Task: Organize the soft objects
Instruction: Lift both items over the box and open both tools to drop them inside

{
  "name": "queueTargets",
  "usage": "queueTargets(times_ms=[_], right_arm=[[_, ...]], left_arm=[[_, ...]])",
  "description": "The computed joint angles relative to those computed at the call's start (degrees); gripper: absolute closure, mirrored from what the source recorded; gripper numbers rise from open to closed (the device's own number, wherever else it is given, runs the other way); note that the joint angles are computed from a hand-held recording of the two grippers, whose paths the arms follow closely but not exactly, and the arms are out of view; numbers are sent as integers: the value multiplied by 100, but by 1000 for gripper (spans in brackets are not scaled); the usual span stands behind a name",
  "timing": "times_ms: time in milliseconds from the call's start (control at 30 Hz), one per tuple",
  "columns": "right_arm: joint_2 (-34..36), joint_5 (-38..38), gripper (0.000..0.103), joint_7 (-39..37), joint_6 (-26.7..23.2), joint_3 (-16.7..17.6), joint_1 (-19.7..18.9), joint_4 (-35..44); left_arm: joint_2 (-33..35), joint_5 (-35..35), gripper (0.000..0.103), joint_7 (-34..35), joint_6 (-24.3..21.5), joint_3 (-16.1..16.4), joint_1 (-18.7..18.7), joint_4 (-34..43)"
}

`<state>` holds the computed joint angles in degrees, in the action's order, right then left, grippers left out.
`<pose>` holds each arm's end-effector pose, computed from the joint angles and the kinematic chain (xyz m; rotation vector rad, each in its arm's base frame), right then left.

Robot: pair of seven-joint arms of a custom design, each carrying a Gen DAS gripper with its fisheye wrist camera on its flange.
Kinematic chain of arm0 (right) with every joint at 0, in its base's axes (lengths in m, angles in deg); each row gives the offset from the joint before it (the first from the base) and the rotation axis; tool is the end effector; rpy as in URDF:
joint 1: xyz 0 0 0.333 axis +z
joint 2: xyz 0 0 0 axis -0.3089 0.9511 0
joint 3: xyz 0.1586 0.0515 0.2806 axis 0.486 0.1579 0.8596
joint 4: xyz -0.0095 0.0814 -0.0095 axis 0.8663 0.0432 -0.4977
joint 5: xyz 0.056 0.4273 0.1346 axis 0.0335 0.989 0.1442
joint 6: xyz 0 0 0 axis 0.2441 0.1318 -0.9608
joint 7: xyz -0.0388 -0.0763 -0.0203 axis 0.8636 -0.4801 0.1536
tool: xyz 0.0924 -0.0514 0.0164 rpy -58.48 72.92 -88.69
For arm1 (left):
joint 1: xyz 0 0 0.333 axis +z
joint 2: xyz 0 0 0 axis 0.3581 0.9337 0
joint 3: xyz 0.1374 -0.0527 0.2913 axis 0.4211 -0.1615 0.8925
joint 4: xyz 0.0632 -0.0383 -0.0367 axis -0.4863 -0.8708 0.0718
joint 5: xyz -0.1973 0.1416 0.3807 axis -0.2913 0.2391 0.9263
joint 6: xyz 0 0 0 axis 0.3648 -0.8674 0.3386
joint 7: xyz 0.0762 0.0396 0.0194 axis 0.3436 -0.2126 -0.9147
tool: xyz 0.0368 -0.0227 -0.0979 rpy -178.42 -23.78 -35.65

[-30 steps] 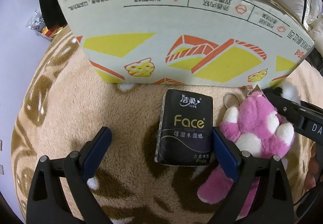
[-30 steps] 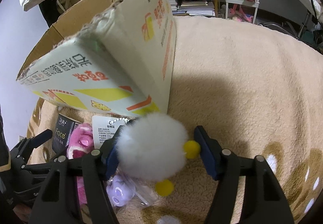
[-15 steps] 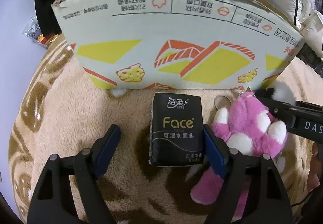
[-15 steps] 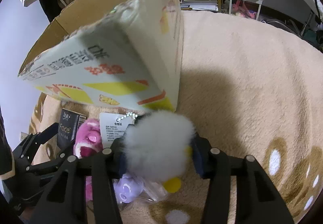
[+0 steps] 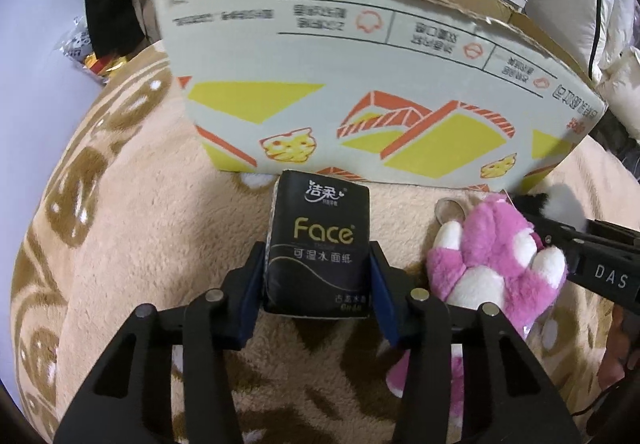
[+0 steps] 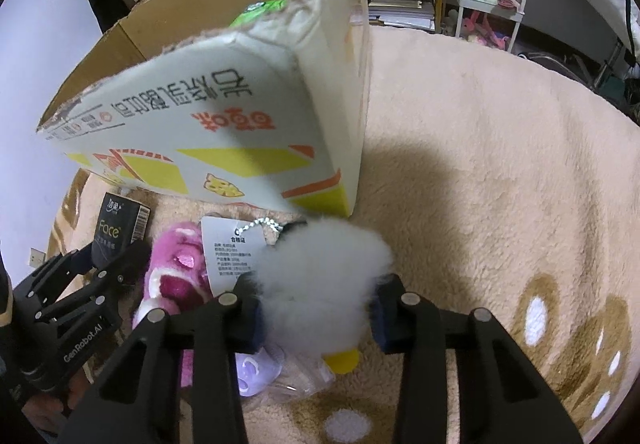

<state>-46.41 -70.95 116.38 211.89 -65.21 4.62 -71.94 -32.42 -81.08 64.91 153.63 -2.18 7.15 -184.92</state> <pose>0.4134 0.2883 0.3753 -1.2719 2.4313 -0.3494 0.5168 -0.2227 0.3750 -1.2805 2.5857 -0.7255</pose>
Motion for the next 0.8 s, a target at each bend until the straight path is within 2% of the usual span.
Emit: queueTargets(times_ms=[167, 333, 533, 667, 733, 800], right_arm=[[-220, -341, 62, 383, -158, 142, -83, -93], [-428, -683, 63, 746, -283, 290, -79, -90], [-699, -1115, 63, 1143, -351, 493, -93, -71], [-1014, -1542, 63, 1526, -644, 697, -128, -50], [-1151, -1685, 63, 1697, -708, 753, -123, -63], [-1309, -1813, 63, 1833, -787, 816, -112, -74]], left_arm=[[-98, -333, 57, 124, -135, 105, 34, -24], [-196, -316, 57, -1, -34, 129, 107, -95], [-606, -496, 57, 201, 324, 207, 17, -392], [-900, -372, 57, 191, 581, 217, -24, -598], [-1102, -189, 57, 36, 877, 166, -9, -759], [-1249, -263, 57, 147, 1044, 312, -163, -843]])
